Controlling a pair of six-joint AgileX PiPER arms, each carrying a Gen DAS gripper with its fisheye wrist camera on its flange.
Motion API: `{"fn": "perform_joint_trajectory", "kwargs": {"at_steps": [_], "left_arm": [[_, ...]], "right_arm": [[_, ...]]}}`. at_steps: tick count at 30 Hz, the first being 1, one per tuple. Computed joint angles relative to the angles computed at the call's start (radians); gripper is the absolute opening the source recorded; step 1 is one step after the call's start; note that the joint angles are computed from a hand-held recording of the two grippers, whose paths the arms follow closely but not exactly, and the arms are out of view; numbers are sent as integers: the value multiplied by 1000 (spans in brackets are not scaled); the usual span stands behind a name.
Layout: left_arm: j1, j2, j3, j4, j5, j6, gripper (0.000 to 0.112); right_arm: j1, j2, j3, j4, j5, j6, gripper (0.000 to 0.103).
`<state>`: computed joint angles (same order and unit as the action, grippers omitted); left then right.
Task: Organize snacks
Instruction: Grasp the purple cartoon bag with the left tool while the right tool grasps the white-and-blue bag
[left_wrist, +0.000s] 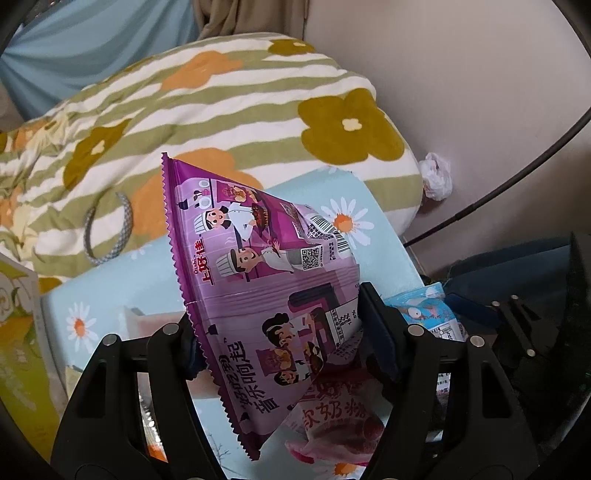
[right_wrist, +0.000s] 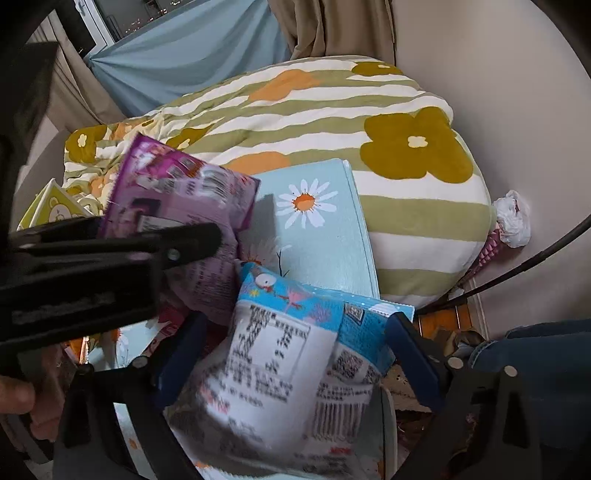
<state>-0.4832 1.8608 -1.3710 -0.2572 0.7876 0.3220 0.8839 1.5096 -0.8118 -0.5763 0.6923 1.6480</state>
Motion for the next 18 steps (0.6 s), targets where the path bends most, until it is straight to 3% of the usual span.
{"fn": "perform_joint_trajectory", "kwargs": {"at_steps": [7, 14, 18], "left_arm": [[15, -38, 29, 16, -3, -41, 69], [18, -93, 69, 35, -14, -61, 69], [16, -141, 104, 50, -25, -77, 69]], "right_arm": [[7, 34, -4, -7, 1, -25, 83], [74, 18, -9, -97, 62, 46, 58], [105, -13, 7, -150, 73, 107, 50]]}}
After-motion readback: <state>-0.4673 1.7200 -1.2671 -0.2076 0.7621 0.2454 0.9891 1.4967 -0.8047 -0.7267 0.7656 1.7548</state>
